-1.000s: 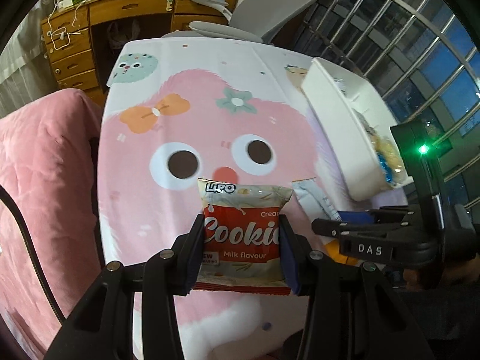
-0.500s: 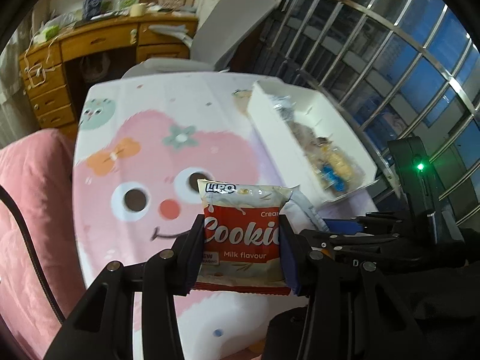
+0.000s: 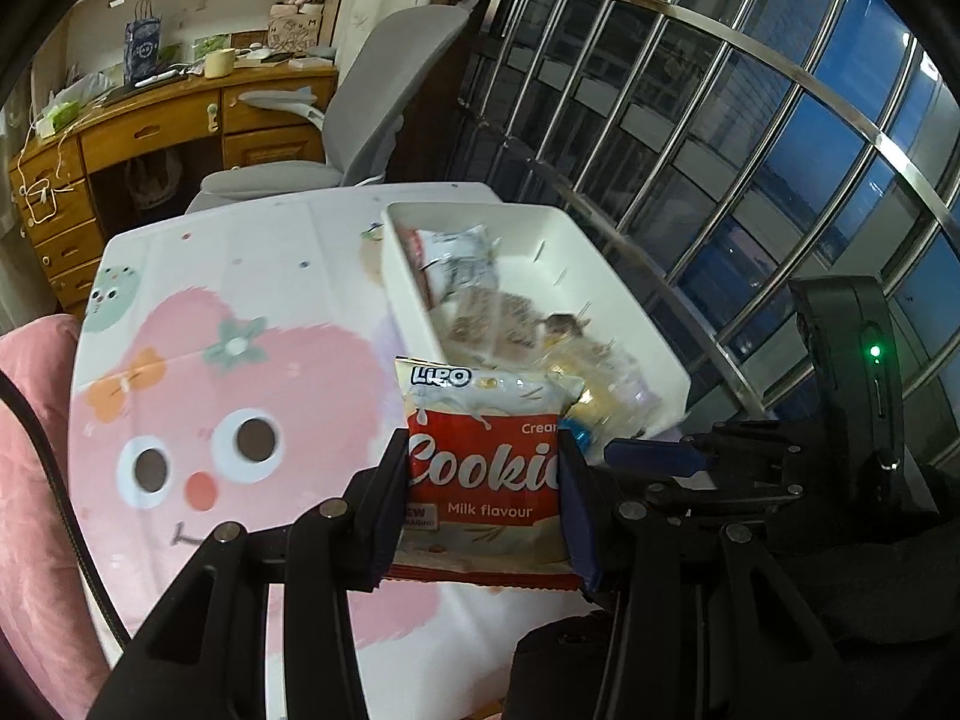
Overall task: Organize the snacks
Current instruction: 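Carry the Cookies packet into the tray and open the left tool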
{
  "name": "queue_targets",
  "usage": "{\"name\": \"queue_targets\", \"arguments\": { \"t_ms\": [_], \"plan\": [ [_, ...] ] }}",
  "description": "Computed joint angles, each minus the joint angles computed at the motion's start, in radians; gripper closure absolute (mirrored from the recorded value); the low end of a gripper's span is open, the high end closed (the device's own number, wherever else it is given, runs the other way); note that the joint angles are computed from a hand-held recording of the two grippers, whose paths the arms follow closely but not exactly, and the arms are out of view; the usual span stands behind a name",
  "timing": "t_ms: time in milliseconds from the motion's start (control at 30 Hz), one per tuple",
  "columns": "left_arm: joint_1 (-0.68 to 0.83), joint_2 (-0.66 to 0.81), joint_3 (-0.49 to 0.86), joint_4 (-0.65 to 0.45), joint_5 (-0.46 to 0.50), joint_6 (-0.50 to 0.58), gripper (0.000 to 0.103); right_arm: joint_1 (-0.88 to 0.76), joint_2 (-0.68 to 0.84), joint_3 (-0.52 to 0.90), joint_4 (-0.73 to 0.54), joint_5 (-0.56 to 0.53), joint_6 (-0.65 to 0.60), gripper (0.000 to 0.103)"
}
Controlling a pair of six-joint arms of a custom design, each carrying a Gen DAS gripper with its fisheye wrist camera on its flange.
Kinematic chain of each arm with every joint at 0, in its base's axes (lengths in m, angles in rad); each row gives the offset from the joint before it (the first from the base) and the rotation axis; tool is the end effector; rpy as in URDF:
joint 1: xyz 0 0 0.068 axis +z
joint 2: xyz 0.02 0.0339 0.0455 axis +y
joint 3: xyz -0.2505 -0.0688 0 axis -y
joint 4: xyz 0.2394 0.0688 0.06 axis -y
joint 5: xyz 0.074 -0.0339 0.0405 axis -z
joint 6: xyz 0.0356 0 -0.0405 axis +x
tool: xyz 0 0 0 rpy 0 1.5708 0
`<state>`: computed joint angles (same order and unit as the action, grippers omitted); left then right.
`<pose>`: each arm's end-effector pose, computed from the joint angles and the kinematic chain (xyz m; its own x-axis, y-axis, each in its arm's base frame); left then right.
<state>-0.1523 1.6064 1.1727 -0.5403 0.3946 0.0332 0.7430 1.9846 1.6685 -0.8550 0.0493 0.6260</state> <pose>0.3255 -0.0638 0.2293 -0.8054 0.1546 -0.5722 0.3805 0.8750 -0.2992 0.3028 0.2758 0.2245 -0.9374 -0.0664 -0.3419 -0.1386 0.9717 0.1912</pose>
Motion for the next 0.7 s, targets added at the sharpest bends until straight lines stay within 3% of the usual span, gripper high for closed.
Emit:
{"name": "queue_targets", "arguments": {
  "t_ms": [33, 100, 167, 600, 633, 700],
  "plan": [
    [-0.028, 0.01, 0.006, 0.017, -0.017, -0.029, 0.059, -0.022, -0.03, -0.037, 0.015, -0.008, -0.028, 0.074],
    [-0.08, 0.031, 0.024, 0.04, -0.051, -0.079, 0.059, -0.063, -0.071, -0.09, 0.035, -0.025, -0.076, 0.087],
    [-0.123, 0.062, 0.054, 0.058, -0.085, -0.121, 0.059, -0.103, -0.098, -0.128, 0.05, -0.043, -0.12, 0.093],
    [-0.298, 0.354, 0.406, 0.07, -0.254, -0.28, 0.059, -0.36, -0.15, -0.203, 0.101, -0.149, -0.375, 0.093],
    [-0.303, 0.373, 0.432, 0.054, -0.264, -0.284, 0.057, -0.371, -0.148, -0.203, 0.101, -0.156, -0.388, 0.093],
    [-0.314, 0.432, 0.508, -0.013, -0.291, -0.303, 0.036, -0.39, -0.142, -0.2, 0.101, -0.167, -0.407, 0.093]
  ]
}}
